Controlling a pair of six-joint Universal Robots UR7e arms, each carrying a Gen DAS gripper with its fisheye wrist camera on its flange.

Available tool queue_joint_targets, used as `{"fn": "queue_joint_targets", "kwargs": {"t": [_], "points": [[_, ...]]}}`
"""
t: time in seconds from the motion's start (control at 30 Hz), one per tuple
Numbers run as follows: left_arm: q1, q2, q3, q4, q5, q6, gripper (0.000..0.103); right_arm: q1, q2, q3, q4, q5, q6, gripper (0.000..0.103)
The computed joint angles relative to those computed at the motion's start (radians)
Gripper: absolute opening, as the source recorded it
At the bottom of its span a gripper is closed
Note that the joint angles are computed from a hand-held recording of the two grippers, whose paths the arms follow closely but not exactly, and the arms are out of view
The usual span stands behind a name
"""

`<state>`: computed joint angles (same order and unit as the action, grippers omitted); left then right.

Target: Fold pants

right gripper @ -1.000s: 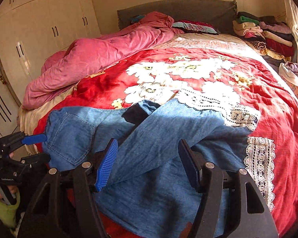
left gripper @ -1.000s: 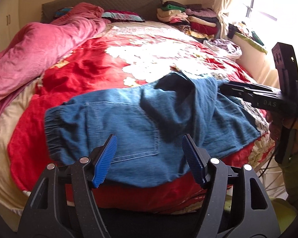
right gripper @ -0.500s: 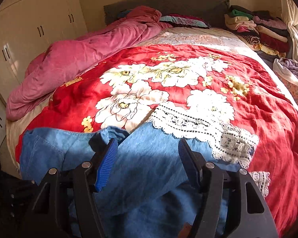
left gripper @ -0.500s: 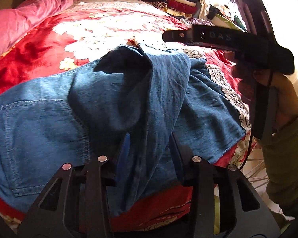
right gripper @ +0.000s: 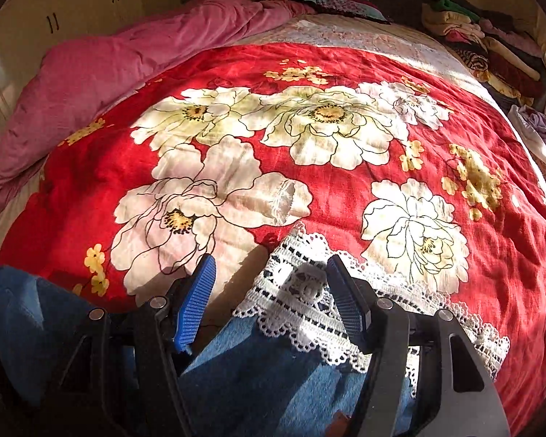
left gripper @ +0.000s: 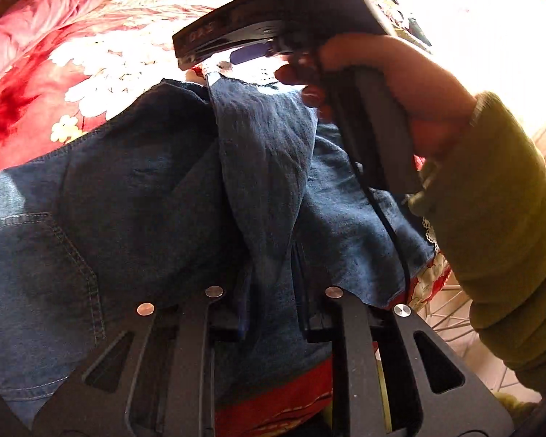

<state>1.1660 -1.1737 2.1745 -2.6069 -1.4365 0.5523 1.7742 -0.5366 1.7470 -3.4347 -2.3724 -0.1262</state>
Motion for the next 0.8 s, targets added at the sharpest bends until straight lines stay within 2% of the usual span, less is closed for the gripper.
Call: {"fn": "queue_joint_targets", "kwargs": {"t": [0.07,0.13,0.17,0.2,0.23,0.3,0.37,0.47,0.63,0.73,0.8], "points": [[-0.002,0.000,0.006,-0.010,0.003,0.002,0.012,-0.012,0.013,-0.026,0.038,-0.023,0.009,0.062],[-0.003,-0.003,0.007,-0.011,0.001,0.001,0.012,-0.026,0.014,-0.032,0.055,-0.011,0.015,0.062],[-0.003,-0.005,0.008,-0.009,-0.001,0.000,0.012,-0.034,0.009,-0.026,0.063,0.004,0.026,0.057],[-0.001,-0.005,0.006,-0.007,-0.003,-0.003,0.012,-0.038,0.006,-0.022,0.061,0.009,0.028,0.048],[0.002,-0.005,0.004,-0.005,-0.005,-0.005,0.012,-0.039,0.004,-0.015,0.045,0.006,0.011,0.044],[0.003,-0.010,0.005,-0.004,-0.008,-0.010,0.012,-0.039,-0.007,0.011,0.000,0.023,-0.022,0.018],[0.013,-0.010,-0.003,-0.003,-0.010,-0.007,0.012,-0.035,-0.025,0.047,-0.054,0.032,-0.032,0.010],[0.020,-0.020,-0.006,-0.006,-0.012,-0.012,0.013,-0.022,-0.060,0.120,-0.170,0.047,-0.029,0.009],[0.028,-0.032,-0.001,-0.019,-0.014,-0.005,0.023,0.012,-0.141,0.296,-0.387,0.082,0.024,0.009],[0.034,-0.027,-0.011,-0.021,-0.018,0.002,0.027,0.044,-0.174,0.396,-0.509,0.065,0.051,0.009],[0.039,-0.032,-0.018,-0.015,-0.028,-0.002,0.039,0.064,-0.193,0.461,-0.580,0.047,0.066,0.009]]}}
